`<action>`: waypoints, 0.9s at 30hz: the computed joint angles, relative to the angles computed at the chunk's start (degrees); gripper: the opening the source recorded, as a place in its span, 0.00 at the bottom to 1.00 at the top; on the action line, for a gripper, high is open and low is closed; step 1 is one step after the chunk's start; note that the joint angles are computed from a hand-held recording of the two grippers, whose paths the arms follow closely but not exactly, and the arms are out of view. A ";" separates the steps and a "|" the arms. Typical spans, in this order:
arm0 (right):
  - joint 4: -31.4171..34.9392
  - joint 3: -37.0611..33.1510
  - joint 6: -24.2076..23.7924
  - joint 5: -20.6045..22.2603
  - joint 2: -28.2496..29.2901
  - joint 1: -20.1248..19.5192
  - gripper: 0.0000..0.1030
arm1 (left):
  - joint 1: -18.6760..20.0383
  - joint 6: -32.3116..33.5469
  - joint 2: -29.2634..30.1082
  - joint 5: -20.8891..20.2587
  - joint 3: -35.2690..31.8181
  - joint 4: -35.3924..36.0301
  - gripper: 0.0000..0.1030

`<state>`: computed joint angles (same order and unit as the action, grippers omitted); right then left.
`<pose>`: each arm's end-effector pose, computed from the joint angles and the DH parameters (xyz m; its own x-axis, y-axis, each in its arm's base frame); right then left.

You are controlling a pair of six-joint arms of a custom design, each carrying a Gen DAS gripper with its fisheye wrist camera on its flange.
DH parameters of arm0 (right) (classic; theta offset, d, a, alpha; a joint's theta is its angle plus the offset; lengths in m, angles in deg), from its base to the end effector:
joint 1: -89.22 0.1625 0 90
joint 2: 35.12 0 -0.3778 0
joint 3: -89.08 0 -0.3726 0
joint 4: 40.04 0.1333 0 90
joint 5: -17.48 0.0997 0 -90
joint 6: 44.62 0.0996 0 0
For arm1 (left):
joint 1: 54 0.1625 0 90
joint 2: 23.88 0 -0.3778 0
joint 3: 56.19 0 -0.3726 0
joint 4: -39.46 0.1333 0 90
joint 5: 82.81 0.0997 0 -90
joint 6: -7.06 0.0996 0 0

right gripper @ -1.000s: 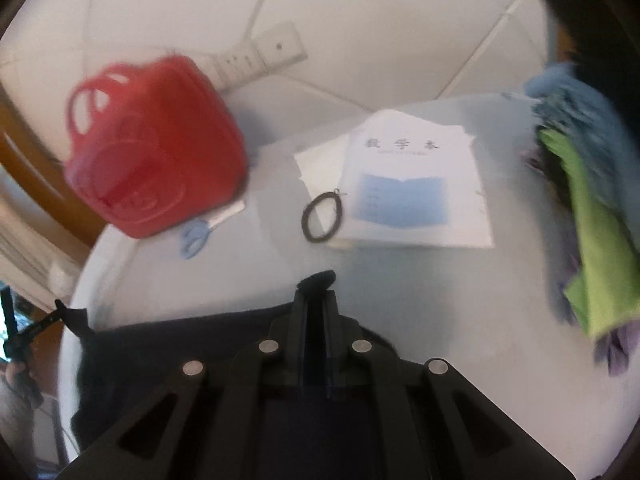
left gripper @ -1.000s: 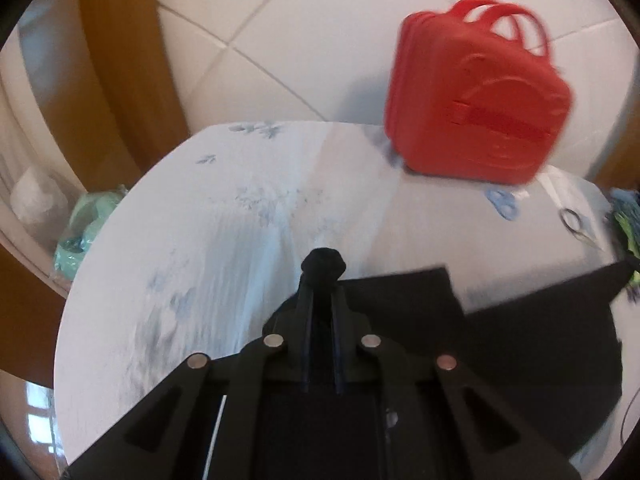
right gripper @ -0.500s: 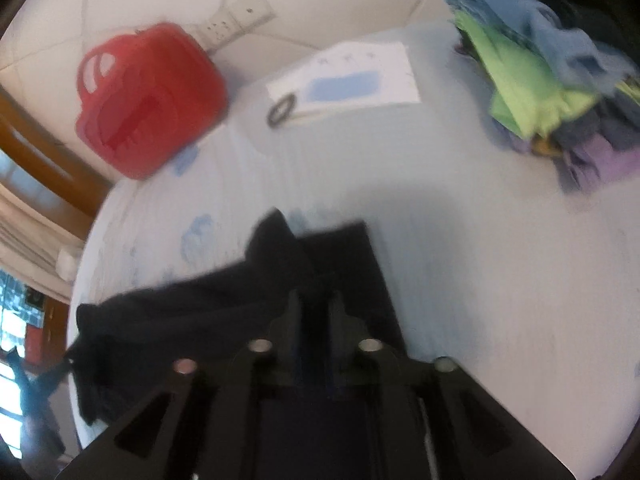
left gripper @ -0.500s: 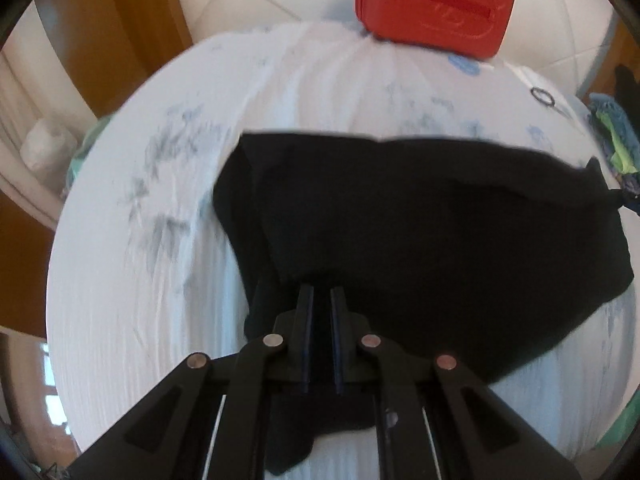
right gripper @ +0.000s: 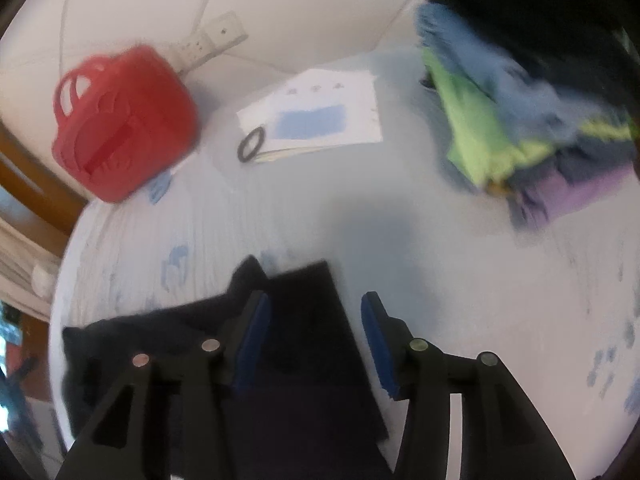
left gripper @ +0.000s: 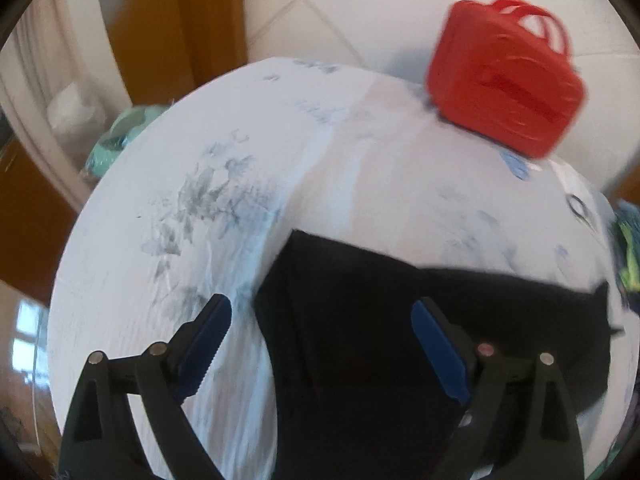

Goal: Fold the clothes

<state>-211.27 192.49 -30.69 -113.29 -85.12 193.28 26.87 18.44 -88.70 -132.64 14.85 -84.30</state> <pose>0.2091 -0.5541 0.1326 -0.8366 0.3149 0.4482 -0.0139 0.8058 -0.5920 0.0912 -0.6778 0.4426 -0.7583 0.0029 -0.6520 0.2961 0.8924 -0.3404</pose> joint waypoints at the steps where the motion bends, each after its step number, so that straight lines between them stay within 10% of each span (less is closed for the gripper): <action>1: 2.72 -2.37 -0.51 0.11 1.25 0.13 0.52 | 0.28 0.08 1.50 0.37 -1.49 0.69 0.90; 9: 17.03 -17.00 -0.71 0.49 10.48 -1.06 0.58 | 2.68 -3.62 10.23 0.25 -10.33 7.95 0.89; 13: 22.42 -20.79 0.25 0.99 13.03 -2.23 0.59 | 3.22 -5.54 11.09 0.78 -10.50 10.55 0.55; 14: 23.49 -21.22 -0.14 1.75 13.30 -2.43 0.54 | 3.20 -4.43 10.71 0.47 -9.60 9.43 0.47; 16: 24.79 -21.76 -0.86 0.12 13.72 -2.15 0.06 | 3.00 -2.34 10.11 0.30 -8.16 7.81 0.37; 24: 12.38 -16.67 4.33 -14.11 9.85 -3.59 0.20 | 3.14 -2.29 9.39 0.60 -6.67 5.57 0.36; 27: 7.03 -11.17 3.49 -8.33 5.73 -3.85 0.28 | 2.62 -2.23 8.15 1.15 -5.81 5.21 0.44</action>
